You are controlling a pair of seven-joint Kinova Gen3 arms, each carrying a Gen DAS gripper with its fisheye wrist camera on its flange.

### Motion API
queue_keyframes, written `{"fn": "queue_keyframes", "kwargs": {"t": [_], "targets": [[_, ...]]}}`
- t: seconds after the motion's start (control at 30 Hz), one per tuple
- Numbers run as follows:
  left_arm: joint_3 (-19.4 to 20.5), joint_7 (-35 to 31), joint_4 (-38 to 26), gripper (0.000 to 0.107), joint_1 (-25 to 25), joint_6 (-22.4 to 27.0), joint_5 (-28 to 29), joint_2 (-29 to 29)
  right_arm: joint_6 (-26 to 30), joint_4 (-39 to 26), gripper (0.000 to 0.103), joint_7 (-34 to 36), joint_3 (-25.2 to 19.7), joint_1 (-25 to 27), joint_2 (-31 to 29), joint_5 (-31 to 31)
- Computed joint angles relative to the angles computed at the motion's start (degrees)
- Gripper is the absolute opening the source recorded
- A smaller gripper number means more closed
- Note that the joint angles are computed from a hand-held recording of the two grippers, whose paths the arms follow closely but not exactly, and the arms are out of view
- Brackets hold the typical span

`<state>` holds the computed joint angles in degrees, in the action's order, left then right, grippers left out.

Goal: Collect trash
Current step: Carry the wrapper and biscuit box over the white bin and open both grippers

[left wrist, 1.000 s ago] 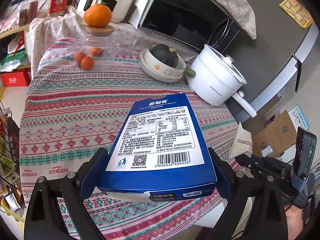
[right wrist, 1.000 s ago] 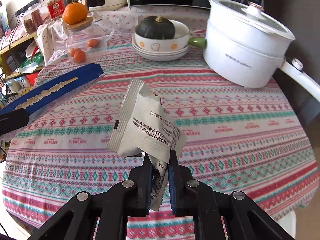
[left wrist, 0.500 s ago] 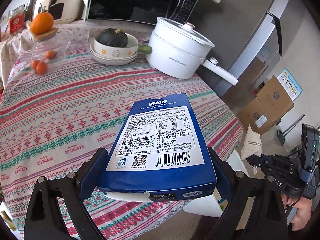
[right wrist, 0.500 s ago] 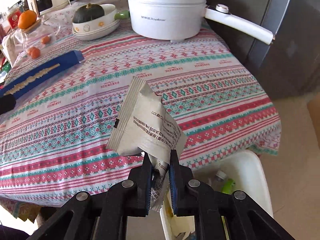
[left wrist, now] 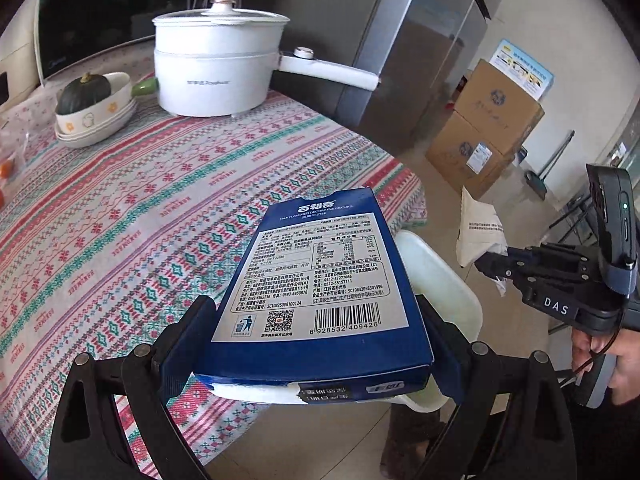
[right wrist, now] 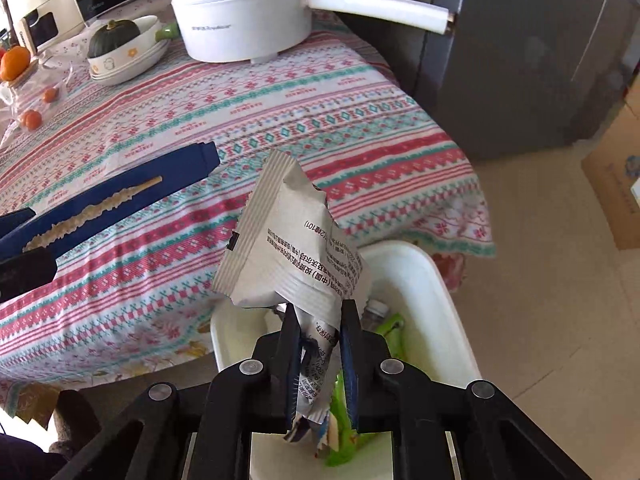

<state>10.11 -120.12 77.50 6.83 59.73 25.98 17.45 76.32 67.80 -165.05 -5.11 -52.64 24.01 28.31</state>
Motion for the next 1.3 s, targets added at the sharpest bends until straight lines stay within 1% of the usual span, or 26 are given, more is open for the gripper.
{"fn": "queue_keyframes", "kwargs": {"t": [0.1,0.27,0.5,0.63,0.73,0.8,0.9,0.97,1.2,1.3], "targets": [[0.6,-0.2,1.1,0.097,1.8,-0.4,-1.4,-0.3,-0.9,4.5,0.017,-2.7,-0.2,0.0,-2.8,0.2],[1.3,-0.7,2.7,0.097,4.7,-1.2,-3.5,0.0,-1.8,10.9,0.017,-6.9,-1.9,1.2,-6.8,0.2],[2.5,-1.4,5.1,0.097,9.2,-4.8,-6.4,1.0,-2.2,15.8,0.018,-10.1,-4.3,3.6,-9.5,-1.2],[3.4,-2.6,4.9,0.097,10.2,-5.0,-6.3,2.6,-2.6,16.8,0.019,-10.9,-5.0,4.5,-10.1,-1.4],[4.1,-4.5,3.8,0.097,10.6,-3.0,-6.3,4.0,-2.9,17.3,0.020,-11.3,-5.3,4.9,-10.5,-1.4],[4.1,-4.7,2.4,0.097,11.4,-0.8,-7.0,5.6,-2.9,17.4,0.021,-11.2,-5.4,5.2,-10.5,-1.5],[3.3,-3.8,1.8,0.098,12.9,0.5,-9.0,6.9,-3.0,17.4,0.022,-10.8,-5.6,5.6,-10.3,-2.0],[2.8,-2.8,1.7,0.103,13.7,0.8,-10.5,7.2,-3.2,17.3,0.024,-10.4,-5.6,5.9,-10.1,-2.5],[1.9,-0.4,0.7,0.103,12.6,1.5,-10.8,6.8,-3.9,16.5,0.025,-9.1,-5.4,6.2,-9.6,-3.2],[1.5,0.3,1.0,0.103,12.0,0.8,-11.4,6.2,-4.0,16.0,0.025,-8.5,-5.2,6.2,-9.2,-3.5]]}}
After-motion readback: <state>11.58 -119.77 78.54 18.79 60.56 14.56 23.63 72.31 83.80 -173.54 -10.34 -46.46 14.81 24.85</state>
